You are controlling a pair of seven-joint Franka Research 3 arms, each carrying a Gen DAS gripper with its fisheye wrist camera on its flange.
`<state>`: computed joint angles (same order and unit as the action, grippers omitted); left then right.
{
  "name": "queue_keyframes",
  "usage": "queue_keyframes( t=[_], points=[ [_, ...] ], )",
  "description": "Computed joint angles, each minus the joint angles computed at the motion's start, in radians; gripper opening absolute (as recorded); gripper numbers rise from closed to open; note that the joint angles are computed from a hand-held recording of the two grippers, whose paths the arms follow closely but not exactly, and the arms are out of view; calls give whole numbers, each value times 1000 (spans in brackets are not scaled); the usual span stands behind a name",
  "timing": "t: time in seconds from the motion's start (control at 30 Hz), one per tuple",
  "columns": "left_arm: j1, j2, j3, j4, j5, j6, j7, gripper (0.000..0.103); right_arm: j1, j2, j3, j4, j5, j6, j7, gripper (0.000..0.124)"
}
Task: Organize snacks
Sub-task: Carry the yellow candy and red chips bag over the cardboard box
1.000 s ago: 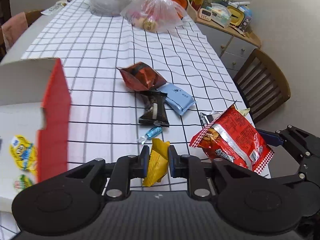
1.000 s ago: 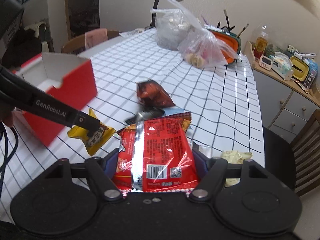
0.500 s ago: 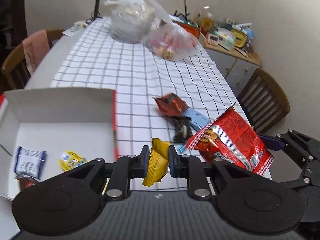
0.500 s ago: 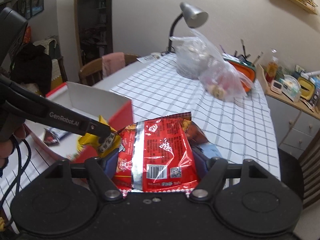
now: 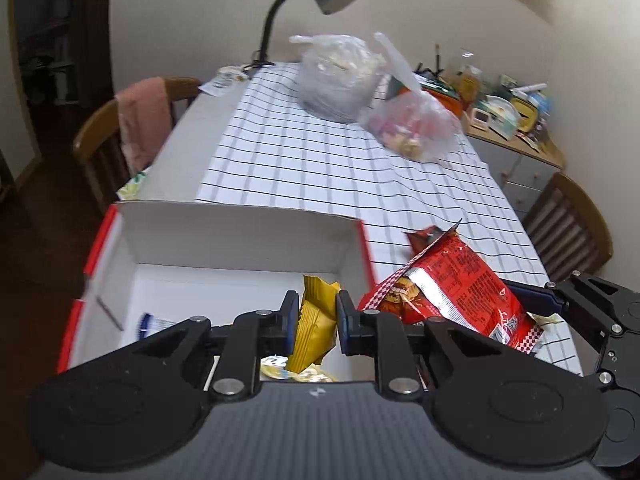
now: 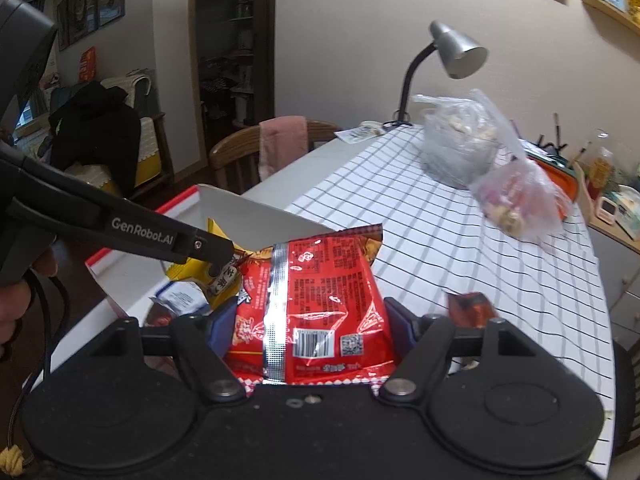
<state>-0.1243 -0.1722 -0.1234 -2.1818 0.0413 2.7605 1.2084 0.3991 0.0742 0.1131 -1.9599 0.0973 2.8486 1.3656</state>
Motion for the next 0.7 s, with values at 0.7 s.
queue_keyframes(
  t=[0.7],
  points=[
    [120, 48, 50, -39, 57, -41, 45, 19, 138, 283, -46, 291, -177, -183, 194, 74]
  ],
)
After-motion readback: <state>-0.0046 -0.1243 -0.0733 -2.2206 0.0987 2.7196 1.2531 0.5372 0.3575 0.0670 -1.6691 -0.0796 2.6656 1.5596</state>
